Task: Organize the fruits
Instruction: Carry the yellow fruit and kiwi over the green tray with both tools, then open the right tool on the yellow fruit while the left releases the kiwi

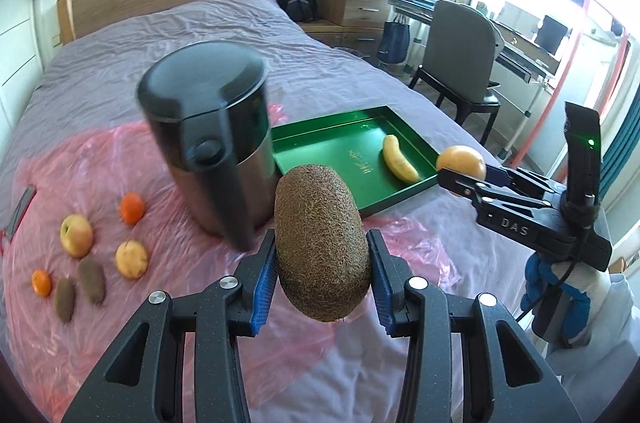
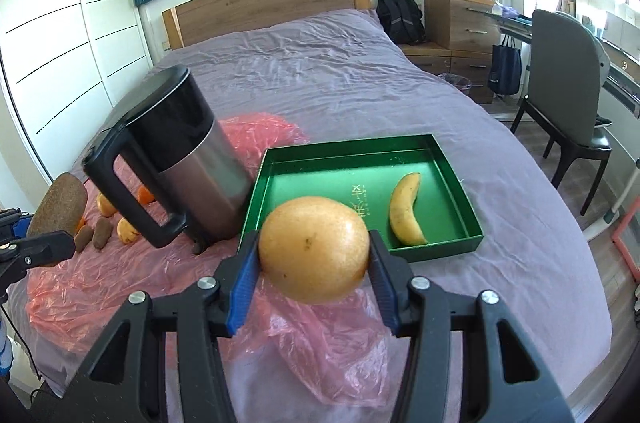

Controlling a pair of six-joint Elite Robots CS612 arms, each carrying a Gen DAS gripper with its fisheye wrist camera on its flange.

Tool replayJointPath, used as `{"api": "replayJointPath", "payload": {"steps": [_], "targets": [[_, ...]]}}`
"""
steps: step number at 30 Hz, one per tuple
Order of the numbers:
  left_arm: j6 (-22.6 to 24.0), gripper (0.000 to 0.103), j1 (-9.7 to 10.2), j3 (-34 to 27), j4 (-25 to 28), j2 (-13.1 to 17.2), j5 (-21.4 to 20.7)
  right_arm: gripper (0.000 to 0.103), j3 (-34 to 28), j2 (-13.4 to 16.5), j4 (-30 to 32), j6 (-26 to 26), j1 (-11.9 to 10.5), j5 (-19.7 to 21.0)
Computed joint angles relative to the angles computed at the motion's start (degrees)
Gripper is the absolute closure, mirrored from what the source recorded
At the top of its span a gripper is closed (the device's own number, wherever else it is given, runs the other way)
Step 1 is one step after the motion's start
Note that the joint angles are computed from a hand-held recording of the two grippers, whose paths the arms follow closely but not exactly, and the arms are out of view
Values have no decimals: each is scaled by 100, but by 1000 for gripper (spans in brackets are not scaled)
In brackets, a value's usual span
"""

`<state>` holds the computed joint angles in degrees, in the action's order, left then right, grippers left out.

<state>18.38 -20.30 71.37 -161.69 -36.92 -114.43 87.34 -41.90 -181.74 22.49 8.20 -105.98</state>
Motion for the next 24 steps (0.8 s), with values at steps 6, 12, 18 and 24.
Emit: {"api": "replayJointPath", "payload": {"steps": [6,12,18,24], "targets": [[63,66,-220,-448,239,271,48,79,-270,220,125,7,-210,142],[-122,66,-401,-1179,728,739,319,79,-648,568,408,-11,-366,409],[-261,66,-511,-1690,933,1114,597,79,-915,828,492,-44,-464,609],[-248,66,-589,-2194,1120,1460,922,79,-1176,1030,618,-177,-530,587]]}}
